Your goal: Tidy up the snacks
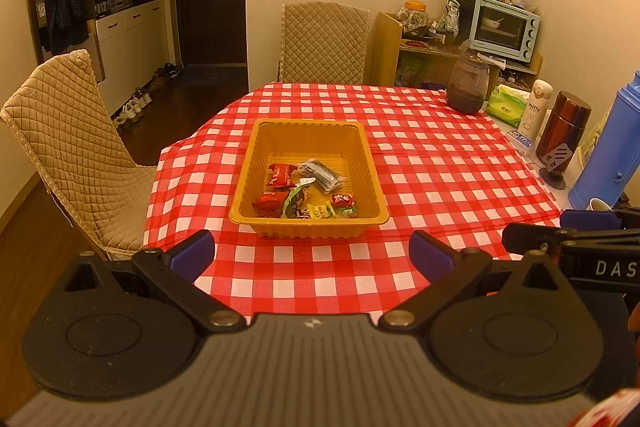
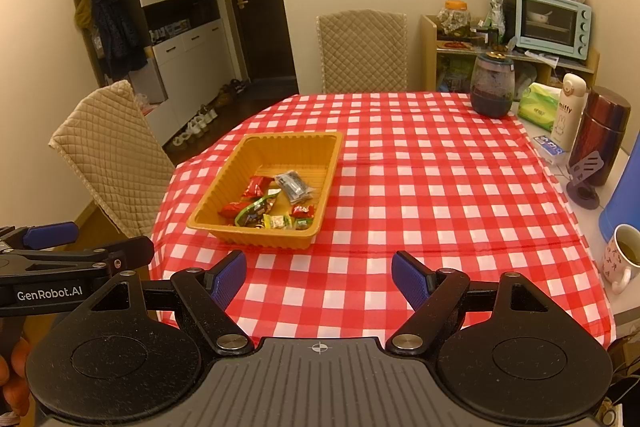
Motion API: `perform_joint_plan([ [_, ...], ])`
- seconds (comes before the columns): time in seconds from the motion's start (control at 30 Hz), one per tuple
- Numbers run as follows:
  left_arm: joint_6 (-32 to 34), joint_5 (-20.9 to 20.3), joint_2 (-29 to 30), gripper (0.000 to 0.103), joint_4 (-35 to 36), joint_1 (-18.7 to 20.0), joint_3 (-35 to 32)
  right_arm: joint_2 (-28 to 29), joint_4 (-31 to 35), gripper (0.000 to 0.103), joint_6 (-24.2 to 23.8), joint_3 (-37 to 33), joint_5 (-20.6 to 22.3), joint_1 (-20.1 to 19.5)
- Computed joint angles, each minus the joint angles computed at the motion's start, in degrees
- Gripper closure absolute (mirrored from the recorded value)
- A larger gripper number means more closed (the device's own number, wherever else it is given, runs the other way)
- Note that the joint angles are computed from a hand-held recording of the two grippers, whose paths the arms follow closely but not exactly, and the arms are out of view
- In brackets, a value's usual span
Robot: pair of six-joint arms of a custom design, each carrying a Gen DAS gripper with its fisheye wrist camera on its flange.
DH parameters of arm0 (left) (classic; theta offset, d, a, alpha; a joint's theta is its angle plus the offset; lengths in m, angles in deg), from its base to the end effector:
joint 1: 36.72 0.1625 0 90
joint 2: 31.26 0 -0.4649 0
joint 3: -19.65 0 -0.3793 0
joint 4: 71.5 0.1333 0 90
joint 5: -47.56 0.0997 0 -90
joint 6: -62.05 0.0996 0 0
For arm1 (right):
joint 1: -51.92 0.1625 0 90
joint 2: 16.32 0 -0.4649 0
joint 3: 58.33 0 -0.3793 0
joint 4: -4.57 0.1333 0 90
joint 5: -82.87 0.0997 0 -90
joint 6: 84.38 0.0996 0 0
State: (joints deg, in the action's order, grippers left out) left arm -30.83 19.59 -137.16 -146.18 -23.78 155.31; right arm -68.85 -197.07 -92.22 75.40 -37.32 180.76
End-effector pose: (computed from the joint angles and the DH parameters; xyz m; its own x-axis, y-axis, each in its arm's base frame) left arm -0.1836 -0.2692 0.3178 -0.7127 -0.1879 -0.6759 0.4693 0.5884 -0.6584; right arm 0.3598 -0.3142 0.1329 -0.7515 -0.4320 0.4986 -0.6493 0.6184 -0.4428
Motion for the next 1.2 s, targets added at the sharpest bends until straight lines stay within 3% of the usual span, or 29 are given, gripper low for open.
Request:
perform_joint_plan([
  [1.2,-1.13,0.41,0.06,0.0,-0.32,-0.67,0.82,0.48,-0.78,0.024,-0.03,0.51,0.08,-0.22],
])
